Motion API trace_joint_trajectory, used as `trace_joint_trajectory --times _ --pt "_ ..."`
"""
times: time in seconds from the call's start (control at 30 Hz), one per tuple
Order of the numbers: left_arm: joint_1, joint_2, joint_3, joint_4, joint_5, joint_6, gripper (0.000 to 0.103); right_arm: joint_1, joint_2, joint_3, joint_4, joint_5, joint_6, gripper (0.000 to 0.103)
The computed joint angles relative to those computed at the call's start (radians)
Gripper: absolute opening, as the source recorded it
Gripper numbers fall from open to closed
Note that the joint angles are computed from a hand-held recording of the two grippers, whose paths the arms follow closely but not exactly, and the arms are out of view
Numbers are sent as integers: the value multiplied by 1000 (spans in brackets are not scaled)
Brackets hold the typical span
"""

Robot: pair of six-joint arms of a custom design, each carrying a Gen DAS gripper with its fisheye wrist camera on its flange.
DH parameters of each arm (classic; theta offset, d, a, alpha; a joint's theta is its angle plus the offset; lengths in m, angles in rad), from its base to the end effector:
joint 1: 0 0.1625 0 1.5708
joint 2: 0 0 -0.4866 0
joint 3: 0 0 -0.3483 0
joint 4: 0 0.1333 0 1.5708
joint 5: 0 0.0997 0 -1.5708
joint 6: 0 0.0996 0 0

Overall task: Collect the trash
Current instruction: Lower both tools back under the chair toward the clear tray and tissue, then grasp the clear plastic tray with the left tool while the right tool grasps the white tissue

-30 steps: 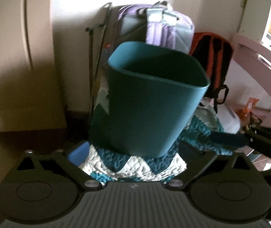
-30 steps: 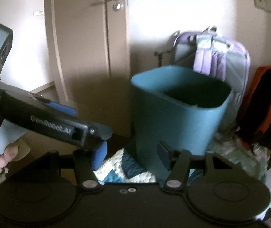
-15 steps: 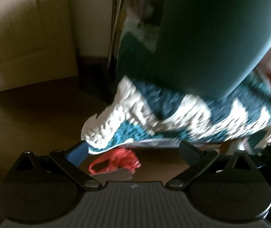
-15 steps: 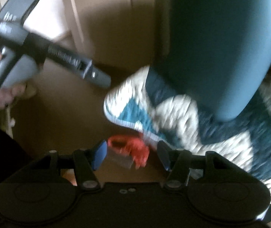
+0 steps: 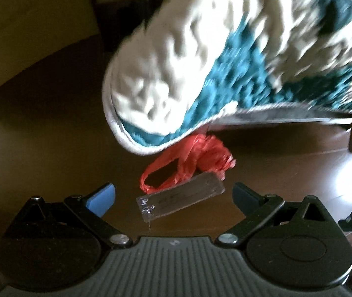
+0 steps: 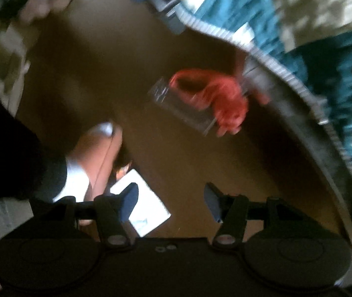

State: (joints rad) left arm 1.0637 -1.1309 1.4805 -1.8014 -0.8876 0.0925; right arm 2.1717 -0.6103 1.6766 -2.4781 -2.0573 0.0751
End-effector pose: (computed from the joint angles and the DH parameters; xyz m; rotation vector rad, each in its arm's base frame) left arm -0.1317 -0.6410 0.3949 0.7730 2.3250 -0.0365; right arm 0.4400 -0.4884 0.0338 0.7341 -2.5274 0.0188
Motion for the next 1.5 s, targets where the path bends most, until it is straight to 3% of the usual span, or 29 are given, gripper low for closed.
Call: trace_joint_trajectory --times 0.3,0.53,0.63,0.77,0.9,1.13,1.4,1.47,1.5 --pt "81 13 97 -101 8 99 102 -45 130 -11 54 62 -178 59" --pt "149 53 132 -136 30 115 102 -67 211 -6 41 23 -313 58" --pt "155 68 184 -234 68 251 102 -76 235 2 2 2 -373 58" --pt "154 78 296 -494 110 610 102 -84 251 12 -27 -7 -443 58" --pt "164 89 329 -584 113 770 102 -87 267 20 -53 -18 -505 58" --pt "202 110 274 -525 128 705 101 -84 306 -2 -70 -26 -574 58" --pt "232 128 204 -346 93 620 101 -69 320 17 -129 -53 -641 56" --pt "236 131 195 -308 83 618 99 -56 326 41 -178 -69 -665 52" --pt "238 131 200 -304 83 622 95 -51 328 54 -216 -86 -687 43"
